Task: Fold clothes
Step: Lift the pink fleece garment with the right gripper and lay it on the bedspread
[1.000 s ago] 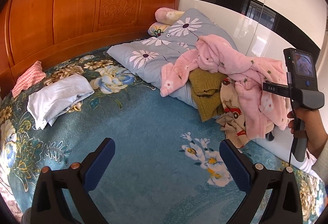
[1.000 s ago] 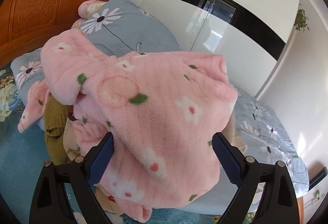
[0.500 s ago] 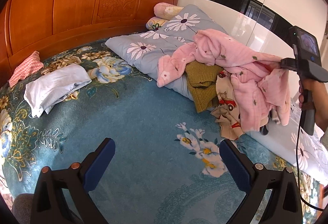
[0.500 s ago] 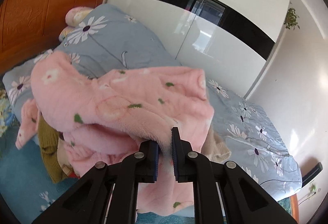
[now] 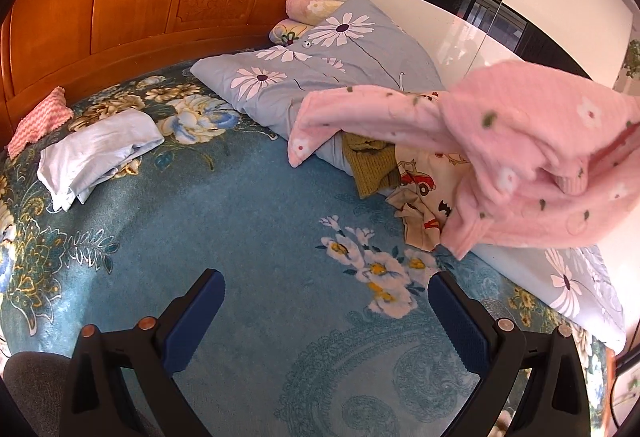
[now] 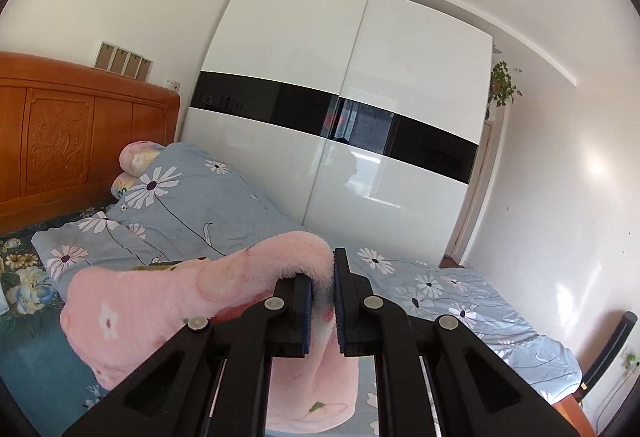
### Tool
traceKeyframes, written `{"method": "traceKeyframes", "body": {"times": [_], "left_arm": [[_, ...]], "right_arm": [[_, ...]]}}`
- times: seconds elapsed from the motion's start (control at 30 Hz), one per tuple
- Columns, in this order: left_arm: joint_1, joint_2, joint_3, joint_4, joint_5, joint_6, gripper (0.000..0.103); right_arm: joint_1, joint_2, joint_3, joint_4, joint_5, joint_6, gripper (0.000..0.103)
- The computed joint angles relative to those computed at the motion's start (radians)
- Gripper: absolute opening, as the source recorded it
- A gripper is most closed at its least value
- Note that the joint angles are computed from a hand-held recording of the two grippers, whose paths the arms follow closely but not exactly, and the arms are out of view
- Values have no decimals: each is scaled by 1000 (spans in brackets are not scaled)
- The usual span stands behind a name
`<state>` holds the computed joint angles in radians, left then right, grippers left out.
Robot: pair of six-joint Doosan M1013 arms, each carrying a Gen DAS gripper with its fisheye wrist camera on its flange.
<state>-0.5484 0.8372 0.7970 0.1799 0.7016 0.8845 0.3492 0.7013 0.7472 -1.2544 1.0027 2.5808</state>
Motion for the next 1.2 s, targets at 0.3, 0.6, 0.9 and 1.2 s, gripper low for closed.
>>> {"method": "traceKeyframes", "body": {"times": [0.3,0.6,0.9,1.2], "left_arm": [[-16,-43,60,-70,-29,114,103],[-20,-89,121,-6,-66,68,103],[-16,-100,143,32,-77,14,103],[-14,-55,79,-95,29,112,103]], "right_arm": [[22,-201,251,-47,74,180,10],[12,-189,229,187,-31,136,10],[-52,-171,257,415,58,122,10],[-109,-233,584,652,168,245,10]]}}
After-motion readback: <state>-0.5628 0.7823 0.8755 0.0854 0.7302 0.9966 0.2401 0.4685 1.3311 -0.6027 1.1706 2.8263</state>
